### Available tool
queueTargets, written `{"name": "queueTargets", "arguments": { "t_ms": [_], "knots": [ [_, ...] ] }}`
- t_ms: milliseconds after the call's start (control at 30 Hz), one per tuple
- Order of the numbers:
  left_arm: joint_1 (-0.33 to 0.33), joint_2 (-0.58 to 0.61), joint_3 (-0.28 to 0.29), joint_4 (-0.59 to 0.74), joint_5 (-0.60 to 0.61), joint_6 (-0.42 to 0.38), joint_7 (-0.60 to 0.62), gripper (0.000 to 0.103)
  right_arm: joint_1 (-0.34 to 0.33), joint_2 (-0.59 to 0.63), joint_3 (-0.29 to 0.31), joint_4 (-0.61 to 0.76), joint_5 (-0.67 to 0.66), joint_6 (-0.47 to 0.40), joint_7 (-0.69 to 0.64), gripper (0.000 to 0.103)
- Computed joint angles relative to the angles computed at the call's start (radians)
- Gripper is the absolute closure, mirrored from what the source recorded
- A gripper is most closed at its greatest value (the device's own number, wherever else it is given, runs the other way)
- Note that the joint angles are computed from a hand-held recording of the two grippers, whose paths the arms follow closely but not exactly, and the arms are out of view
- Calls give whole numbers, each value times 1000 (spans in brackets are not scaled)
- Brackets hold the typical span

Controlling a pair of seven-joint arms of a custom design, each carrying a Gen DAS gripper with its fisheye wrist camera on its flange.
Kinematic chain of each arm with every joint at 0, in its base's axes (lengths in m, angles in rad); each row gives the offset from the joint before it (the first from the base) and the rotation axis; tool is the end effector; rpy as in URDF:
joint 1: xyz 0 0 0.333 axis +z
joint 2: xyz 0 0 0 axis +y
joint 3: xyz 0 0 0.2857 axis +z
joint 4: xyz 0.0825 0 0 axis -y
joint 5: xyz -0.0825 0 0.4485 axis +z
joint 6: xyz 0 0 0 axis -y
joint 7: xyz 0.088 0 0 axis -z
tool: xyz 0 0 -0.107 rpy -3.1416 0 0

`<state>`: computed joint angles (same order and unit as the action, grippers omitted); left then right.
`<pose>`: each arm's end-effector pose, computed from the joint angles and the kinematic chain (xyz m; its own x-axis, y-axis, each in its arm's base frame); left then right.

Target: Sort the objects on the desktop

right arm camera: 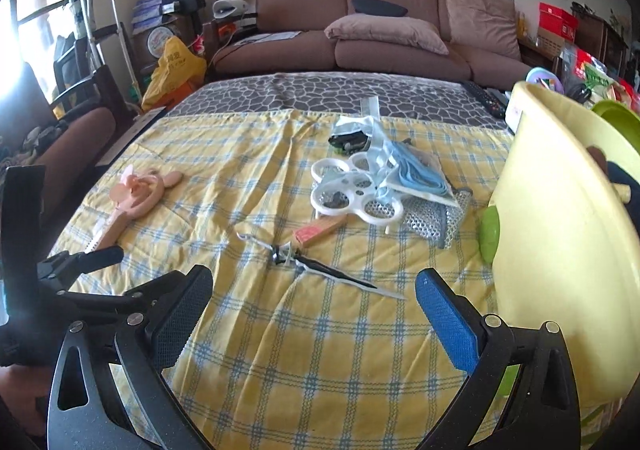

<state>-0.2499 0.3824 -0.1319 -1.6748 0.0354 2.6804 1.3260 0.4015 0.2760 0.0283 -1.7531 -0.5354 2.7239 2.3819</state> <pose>0.7011 -0.2717 0.3973 -0.1851 -0.9697 0.1593 -0.8228 0.0643 -0.5646 0.6562 0.3199 0.4307 0.0587 -0.9956 -0.0731 -0.7224 0.0082 -0.6914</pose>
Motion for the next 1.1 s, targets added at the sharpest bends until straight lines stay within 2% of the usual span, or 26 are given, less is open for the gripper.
{"name": "queueTargets", "arguments": {
  "t_ms": [500,767,1100],
  "knots": [
    [-33,32,27,15,81,-1,-27,0,-3,56,-3,4,52,-65,50,0],
    [-79,41,73,24,209,-18,-130,0,12,67,-12,20,16,-97,72,0],
    [-83,61,76,55,254,-42,-199,0,19,79,-13,40,2,-127,76,0]
  ]
}}
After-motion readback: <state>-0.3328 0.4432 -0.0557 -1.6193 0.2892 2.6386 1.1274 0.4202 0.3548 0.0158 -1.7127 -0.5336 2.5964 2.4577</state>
